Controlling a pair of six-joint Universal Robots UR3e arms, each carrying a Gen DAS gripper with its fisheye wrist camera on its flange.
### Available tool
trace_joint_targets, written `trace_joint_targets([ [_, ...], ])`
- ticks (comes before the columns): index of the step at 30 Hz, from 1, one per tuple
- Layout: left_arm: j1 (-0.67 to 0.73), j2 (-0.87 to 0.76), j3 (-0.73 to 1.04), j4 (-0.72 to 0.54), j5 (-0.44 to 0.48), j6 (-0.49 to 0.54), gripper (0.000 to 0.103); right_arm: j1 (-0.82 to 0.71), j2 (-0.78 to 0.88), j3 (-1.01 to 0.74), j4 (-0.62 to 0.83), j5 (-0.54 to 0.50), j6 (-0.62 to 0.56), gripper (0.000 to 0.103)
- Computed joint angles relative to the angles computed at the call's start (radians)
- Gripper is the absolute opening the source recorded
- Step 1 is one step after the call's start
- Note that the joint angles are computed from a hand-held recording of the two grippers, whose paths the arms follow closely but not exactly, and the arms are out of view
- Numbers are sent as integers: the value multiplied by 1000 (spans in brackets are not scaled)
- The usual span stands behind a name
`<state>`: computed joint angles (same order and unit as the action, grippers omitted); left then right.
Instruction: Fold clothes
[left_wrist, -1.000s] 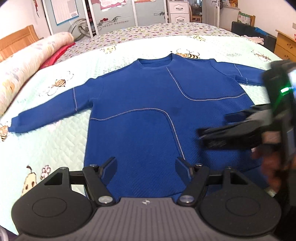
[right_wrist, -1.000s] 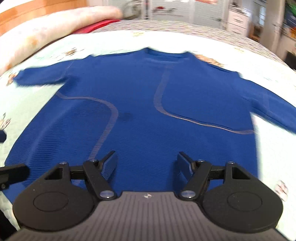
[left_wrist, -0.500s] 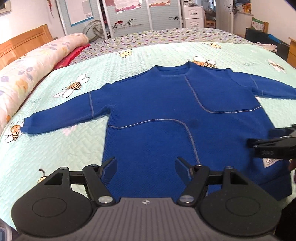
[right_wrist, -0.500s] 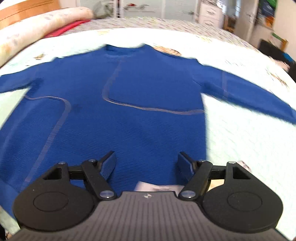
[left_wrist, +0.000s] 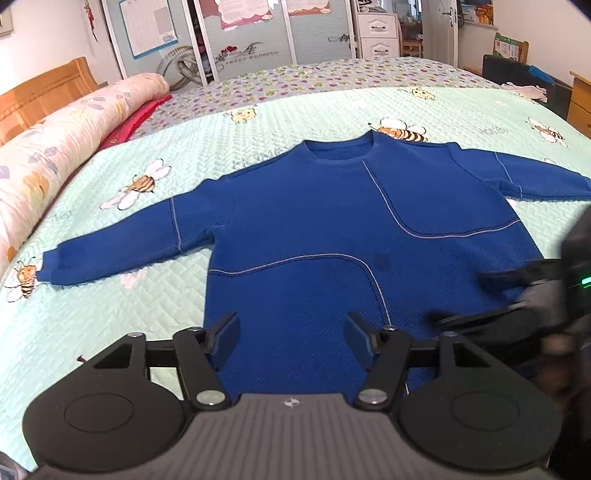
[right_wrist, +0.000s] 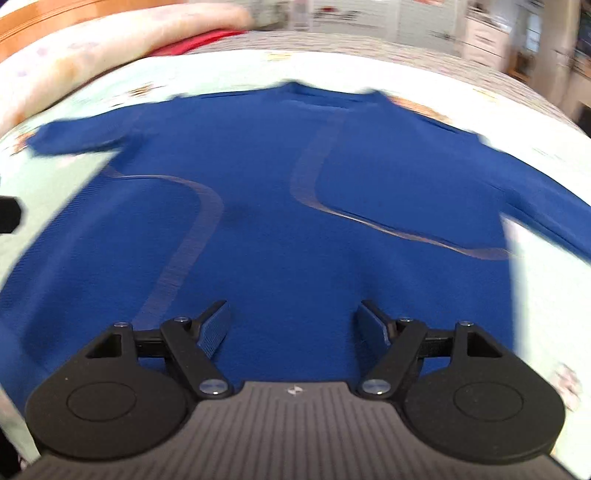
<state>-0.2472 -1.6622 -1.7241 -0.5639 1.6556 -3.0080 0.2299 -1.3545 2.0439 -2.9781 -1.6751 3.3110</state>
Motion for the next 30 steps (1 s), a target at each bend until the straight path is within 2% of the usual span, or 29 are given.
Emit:
trace_joint_targets([
  [2, -2, -32, 21, 0, -9, 0, 61, -70, -118, 124, -13, 31, 35, 75],
  [6, -23, -92, 66, 0, -19, -5, 61, -42, -188, 134, 77, -86, 104, 75],
  [8, -31, -117, 87, -4, -15, -4, 61, 6, -141, 80, 73, -119, 136, 75],
  [12, -46, -162, 136, -21, 16, -8, 61, 84, 6, -71, 34, -107, 128, 75],
  [16, -47, -196, 182, -39, 30, -11, 61, 135, 162, -261, 65, -108, 50, 75],
  [18, -44, -207, 199, -46, 31, -11, 61, 134, 192, -298, 103, -118, 12, 75],
  [21, -39, -197, 201, -44, 19, -5, 61, 76, 137, -184, 36, -94, 5, 80],
  [26, -45, -147, 193, 1, -12, -12, 61, -25, -45, 91, -95, -58, 100, 80],
  [30, -55, -141, 250, -19, -29, -31, 61, 25, -49, 109, -108, -128, 134, 80],
])
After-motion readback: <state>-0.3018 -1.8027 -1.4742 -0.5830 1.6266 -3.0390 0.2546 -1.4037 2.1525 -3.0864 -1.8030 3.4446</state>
